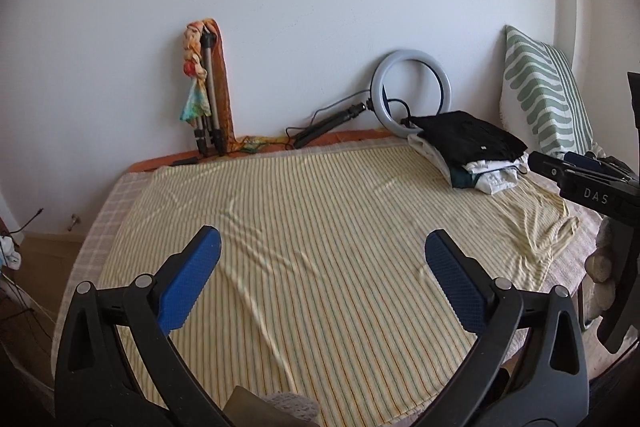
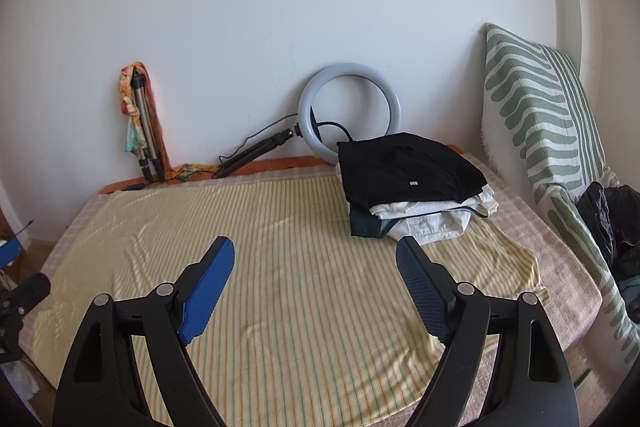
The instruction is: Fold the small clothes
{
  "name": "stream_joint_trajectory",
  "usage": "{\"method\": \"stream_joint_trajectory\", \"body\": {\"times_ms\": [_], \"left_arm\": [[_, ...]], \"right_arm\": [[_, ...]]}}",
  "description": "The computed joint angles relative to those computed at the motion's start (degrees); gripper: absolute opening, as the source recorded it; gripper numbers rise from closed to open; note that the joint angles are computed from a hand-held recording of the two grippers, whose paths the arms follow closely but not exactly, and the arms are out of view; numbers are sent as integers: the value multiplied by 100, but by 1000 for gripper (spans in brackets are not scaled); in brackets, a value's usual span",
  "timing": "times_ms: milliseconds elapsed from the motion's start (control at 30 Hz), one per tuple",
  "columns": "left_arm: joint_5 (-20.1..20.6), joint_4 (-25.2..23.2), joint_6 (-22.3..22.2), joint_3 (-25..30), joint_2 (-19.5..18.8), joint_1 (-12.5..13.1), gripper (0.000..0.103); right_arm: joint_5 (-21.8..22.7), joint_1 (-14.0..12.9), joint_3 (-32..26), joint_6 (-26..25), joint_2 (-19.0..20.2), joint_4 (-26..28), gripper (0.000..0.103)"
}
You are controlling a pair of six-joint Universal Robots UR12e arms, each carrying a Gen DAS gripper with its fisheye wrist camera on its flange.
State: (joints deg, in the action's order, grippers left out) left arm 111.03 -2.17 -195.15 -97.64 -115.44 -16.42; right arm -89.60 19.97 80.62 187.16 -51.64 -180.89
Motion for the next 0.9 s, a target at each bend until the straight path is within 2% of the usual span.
{"method": "stream_joint_trajectory", "body": {"times_ms": [100, 400, 900], "left_arm": [[96, -58, 101, 0, -43, -10, 103], [275, -235, 538, -25, -102, -76, 103], [306, -279, 576, -41, -103, -87, 103]], "right_arm": [[-168, 31, -40, 42, 44, 47, 83], [-285, 76, -95, 84, 106, 121, 83], [-346, 89, -113, 137, 128, 130, 83]]}}
